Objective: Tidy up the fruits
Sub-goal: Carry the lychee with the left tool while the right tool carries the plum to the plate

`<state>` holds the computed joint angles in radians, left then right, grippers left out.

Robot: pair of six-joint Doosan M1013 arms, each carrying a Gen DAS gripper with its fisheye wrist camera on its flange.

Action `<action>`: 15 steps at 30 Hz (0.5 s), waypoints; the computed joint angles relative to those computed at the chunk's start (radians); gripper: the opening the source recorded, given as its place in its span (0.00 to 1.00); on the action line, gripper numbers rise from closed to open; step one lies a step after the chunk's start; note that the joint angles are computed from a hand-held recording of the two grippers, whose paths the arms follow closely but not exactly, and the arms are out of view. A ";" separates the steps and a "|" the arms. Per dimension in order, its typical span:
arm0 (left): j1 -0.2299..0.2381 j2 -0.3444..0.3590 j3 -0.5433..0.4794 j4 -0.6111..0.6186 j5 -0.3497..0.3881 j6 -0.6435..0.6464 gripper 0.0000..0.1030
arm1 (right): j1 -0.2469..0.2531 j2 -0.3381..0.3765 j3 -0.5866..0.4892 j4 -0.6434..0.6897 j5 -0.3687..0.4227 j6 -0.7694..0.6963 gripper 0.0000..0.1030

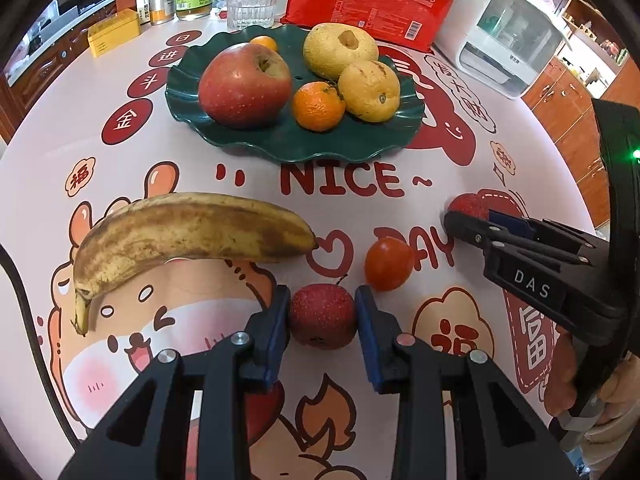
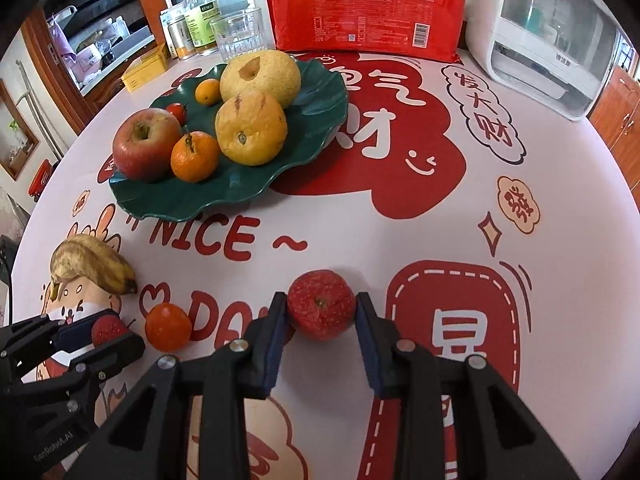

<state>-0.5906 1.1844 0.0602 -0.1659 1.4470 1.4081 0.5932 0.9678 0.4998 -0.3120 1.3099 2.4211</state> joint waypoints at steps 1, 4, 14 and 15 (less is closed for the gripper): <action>0.000 -0.020 0.040 0.001 -0.020 0.003 0.30 | 0.000 0.000 0.000 0.003 0.001 -0.001 0.33; -0.001 -0.042 0.078 0.009 -0.039 0.006 0.30 | 0.001 -0.004 0.005 0.020 0.000 -0.003 0.33; -0.004 -0.095 0.141 0.051 -0.048 0.013 0.30 | 0.016 -0.029 0.025 0.043 -0.021 0.009 0.32; -0.004 -0.105 0.154 0.052 -0.053 0.014 0.30 | 0.019 -0.033 0.027 0.042 -0.023 0.011 0.32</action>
